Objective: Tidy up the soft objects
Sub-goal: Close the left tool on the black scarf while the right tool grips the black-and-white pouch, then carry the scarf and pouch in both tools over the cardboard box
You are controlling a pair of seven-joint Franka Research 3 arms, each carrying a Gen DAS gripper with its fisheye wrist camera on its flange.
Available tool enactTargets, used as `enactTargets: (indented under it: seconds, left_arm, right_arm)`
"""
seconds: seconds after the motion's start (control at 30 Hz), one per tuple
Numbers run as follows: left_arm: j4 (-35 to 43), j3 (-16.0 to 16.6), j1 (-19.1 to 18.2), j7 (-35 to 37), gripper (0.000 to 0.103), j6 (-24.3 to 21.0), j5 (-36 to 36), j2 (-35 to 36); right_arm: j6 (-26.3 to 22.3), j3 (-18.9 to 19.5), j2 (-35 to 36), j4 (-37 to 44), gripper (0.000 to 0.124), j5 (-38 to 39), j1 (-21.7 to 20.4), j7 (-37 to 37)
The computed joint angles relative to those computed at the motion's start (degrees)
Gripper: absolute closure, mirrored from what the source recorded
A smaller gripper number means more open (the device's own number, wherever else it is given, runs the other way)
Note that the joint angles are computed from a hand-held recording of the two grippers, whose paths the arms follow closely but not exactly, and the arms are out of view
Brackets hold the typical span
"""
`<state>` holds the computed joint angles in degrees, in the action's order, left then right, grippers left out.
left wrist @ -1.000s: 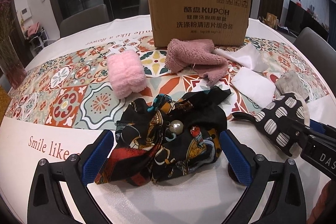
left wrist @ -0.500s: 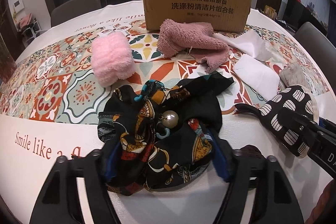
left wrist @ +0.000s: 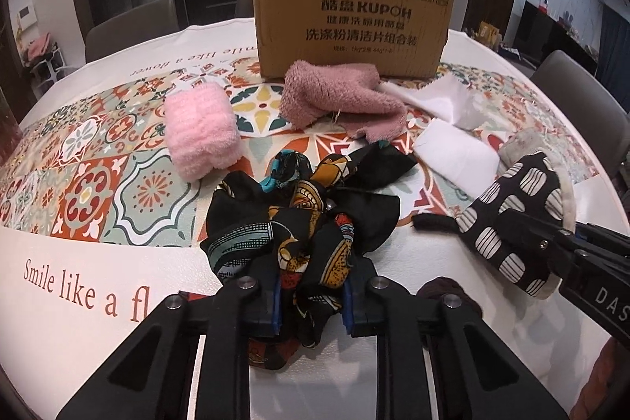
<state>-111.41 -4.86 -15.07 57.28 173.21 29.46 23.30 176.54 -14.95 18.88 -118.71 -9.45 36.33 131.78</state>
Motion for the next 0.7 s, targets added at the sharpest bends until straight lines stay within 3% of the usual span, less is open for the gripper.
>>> enactTargets:
  seconds: [0.17,0.43,0.53,0.7]
  left_arm:
    - [-1.5,1.2,-0.8,-1.6,0.081,1.9,1.1,-1.8]
    - [-3.4,3.3,-2.0,-4.5,0.081,4.5,3.6,-4.8]
    - [-3.9,4.7,-3.0,-6.5,0.081,5.3,5.6,-6.0]
    - [-4.5,9.8,-6.9,-13.6,0.081,7.4,12.8,-8.1]
  right_arm:
    - [0.3,-2.5,-0.8,-0.4,0.109,-1.7,2.2,1.9]
    - [0.6,-11.6,-3.0,-1.0,0.109,-12.9,10.0,12.4]
    - [0.4,-14.4,-3.8,-1.0,0.109,-18.4,12.3,17.3]
    - [0.1,-18.3,-5.5,-0.8,0.109,-28.6,15.4,26.4]
